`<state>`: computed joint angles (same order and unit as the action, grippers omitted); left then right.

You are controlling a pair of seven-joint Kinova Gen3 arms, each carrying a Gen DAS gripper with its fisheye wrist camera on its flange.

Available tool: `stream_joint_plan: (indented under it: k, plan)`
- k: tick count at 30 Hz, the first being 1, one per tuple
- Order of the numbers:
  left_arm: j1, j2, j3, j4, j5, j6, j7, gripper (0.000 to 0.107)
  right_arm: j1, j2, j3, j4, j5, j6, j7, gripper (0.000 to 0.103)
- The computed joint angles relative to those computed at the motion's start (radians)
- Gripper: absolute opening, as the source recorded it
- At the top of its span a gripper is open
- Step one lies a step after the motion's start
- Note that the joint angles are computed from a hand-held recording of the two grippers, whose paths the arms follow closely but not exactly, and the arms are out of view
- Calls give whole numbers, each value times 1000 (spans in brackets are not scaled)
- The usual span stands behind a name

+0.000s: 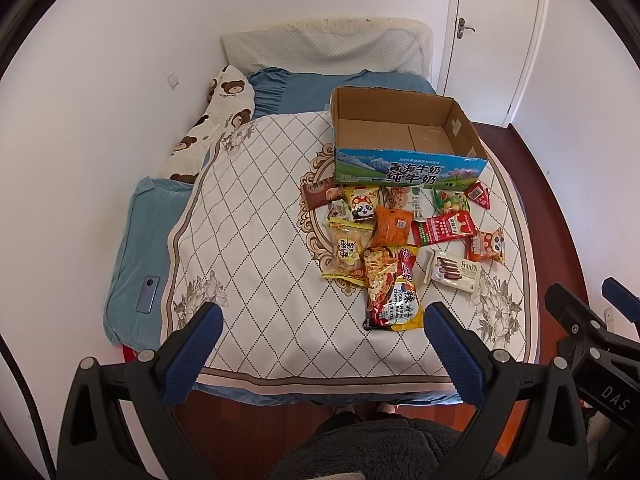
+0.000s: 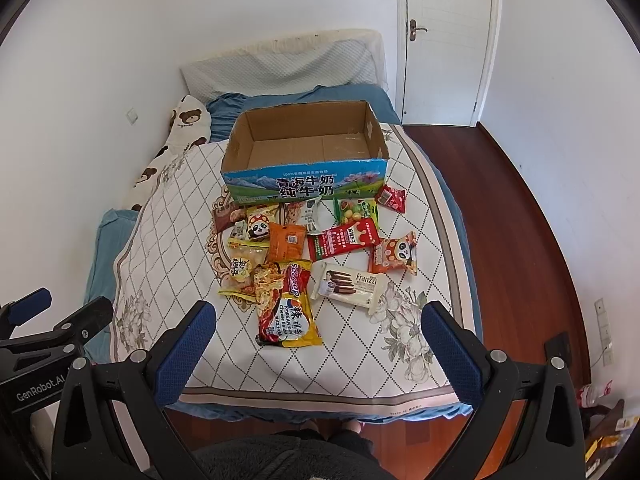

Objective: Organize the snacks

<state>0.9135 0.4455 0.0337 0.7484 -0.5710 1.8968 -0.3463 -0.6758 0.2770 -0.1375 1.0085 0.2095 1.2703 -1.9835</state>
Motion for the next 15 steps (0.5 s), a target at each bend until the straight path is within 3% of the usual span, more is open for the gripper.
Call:
stream_joint_plan:
  k: [15]
  plan:
    - [1, -2, 0, 2, -1, -1, 0, 103, 4, -3, 0, 2, -4, 0, 4, 103]
